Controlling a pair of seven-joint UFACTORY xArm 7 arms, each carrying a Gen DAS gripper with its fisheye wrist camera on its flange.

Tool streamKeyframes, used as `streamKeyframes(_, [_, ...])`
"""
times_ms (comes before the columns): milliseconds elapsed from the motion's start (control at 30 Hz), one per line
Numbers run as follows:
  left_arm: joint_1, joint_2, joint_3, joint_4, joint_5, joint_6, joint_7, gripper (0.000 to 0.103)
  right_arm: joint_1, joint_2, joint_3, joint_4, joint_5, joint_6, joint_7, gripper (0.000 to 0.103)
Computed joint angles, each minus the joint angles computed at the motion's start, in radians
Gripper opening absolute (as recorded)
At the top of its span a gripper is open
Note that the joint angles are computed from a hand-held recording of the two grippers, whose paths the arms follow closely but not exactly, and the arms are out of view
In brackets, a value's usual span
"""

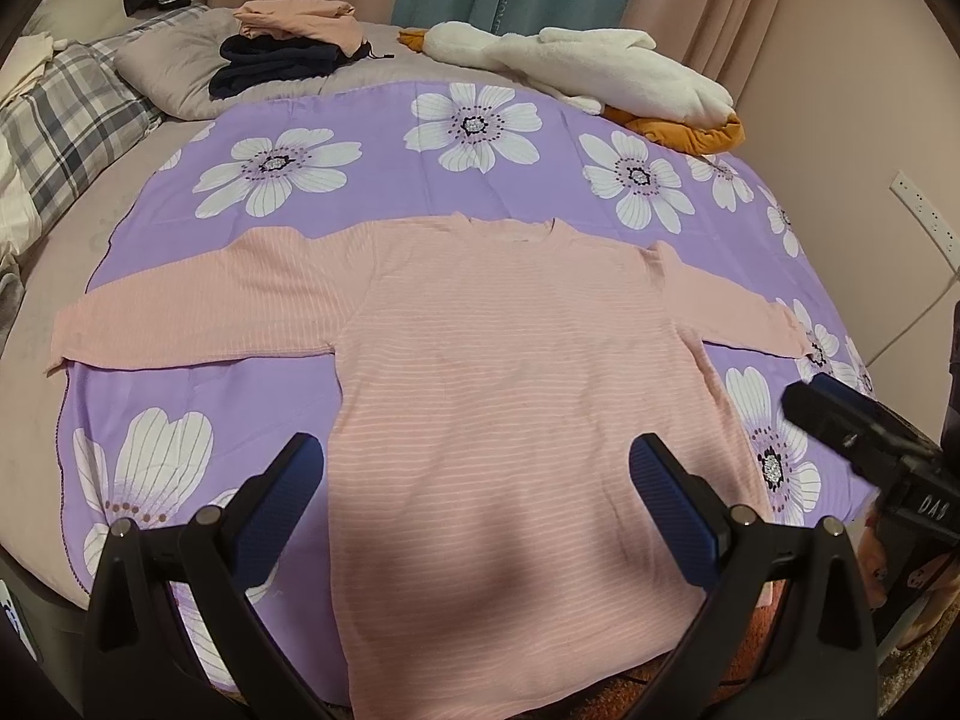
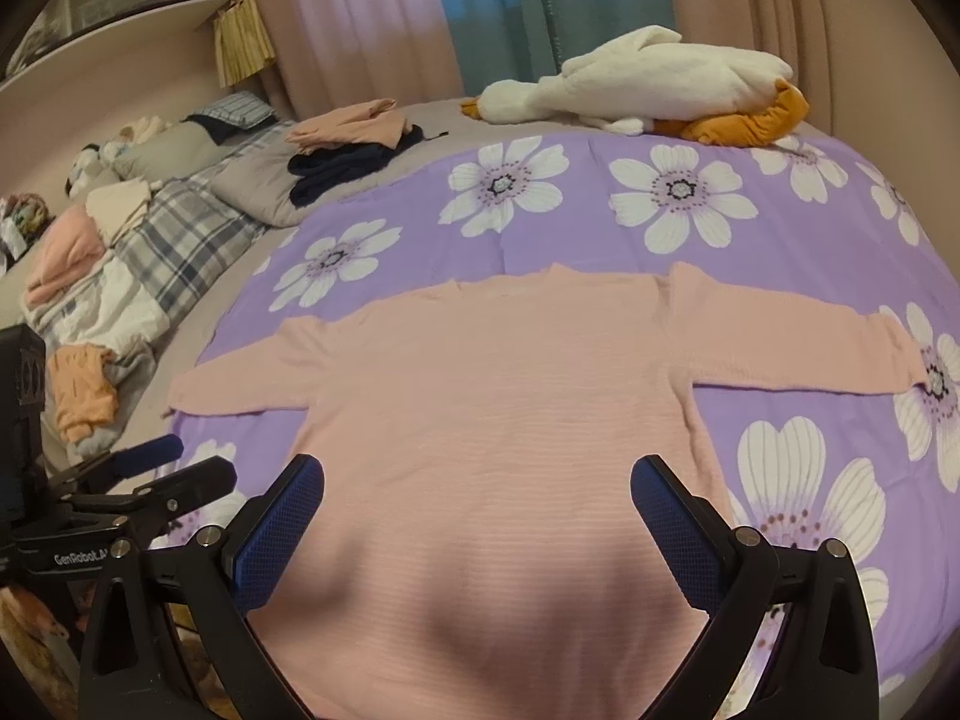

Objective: Fold small clothes
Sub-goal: 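Grasp the pink shirt's sleeve cuff with the right tool and lift it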

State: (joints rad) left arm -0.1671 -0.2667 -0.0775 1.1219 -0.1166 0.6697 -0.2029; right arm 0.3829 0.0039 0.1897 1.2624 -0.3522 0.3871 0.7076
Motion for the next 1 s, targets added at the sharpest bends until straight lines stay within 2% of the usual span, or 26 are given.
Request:
streamKeyframes(133, [0.005, 0.029, -0.008, 0.023, 0.023, 0.004, -0.018, 0.102, -0.025, -0.026, -0.016, -0.034, 0.041, -0.03, 0.01, 0.102])
streamKeyframes(300, [0.006, 0.073, -0.012, 0.056, 0.042, 0.018, -0.041, 0.102, -0.095, -0.111, -0.026, -0.116, -0.025, -0.032, 0.132, 0.102])
streamKeyframes(467, [0.001, 0.122, -0.014, 0.081, 0.045, 0.001, -0.052, 0.101, -0.204, -0.218, -0.017, -0.21, -0.057, -0.02, 0.228, 0.102])
streamKeyframes(567, [0.002, 0.152, -0.018, 0.084, 0.065, -0.027, -0.084, 0.1, -0.243, -0.236, -0.058, -0.25, 0.032, -0.043, 0.205, 0.102])
streamKeyframes(633, [0.001, 0.176, -0.017, 0.095, 0.072, -0.026, -0.097, 0.096, -0.278, -0.227, -0.074, -0.255, 0.071, -0.041, 0.201, 0.098])
streamKeyframes(700, [0.0, 0.203, -0.016, 0.104, 0.075, -0.019, -0.11, 0.091, -0.332, -0.194, -0.075, -0.232, 0.059, -0.006, 0.242, 0.096])
streamKeyframes(767, [-0.002, 0.227, -0.013, 0.107, 0.06, -0.019, -0.109, 0.084, -0.365, -0.153, -0.095, -0.203, 0.066, 0.033, 0.276, 0.086])
streamKeyframes(900, [-0.004, 0.266, -0.011, 0.119, 0.041, -0.002, -0.116, 0.068, -0.384, -0.038, -0.177, -0.157, 0.247, -0.014, 0.193, 0.074])
streamKeyframes(967, [-0.003, 0.281, -0.009, 0.121, 0.019, 0.002, -0.113, 0.064, -0.395, 0.028, -0.195, -0.118, 0.354, -0.026, 0.139, 0.065])
streamKeyframes(1000, [-0.003, 0.285, -0.008, 0.121, 0.014, 0.004, -0.116, 0.063, -0.403, 0.067, -0.198, -0.091, 0.414, -0.03, 0.107, 0.063])
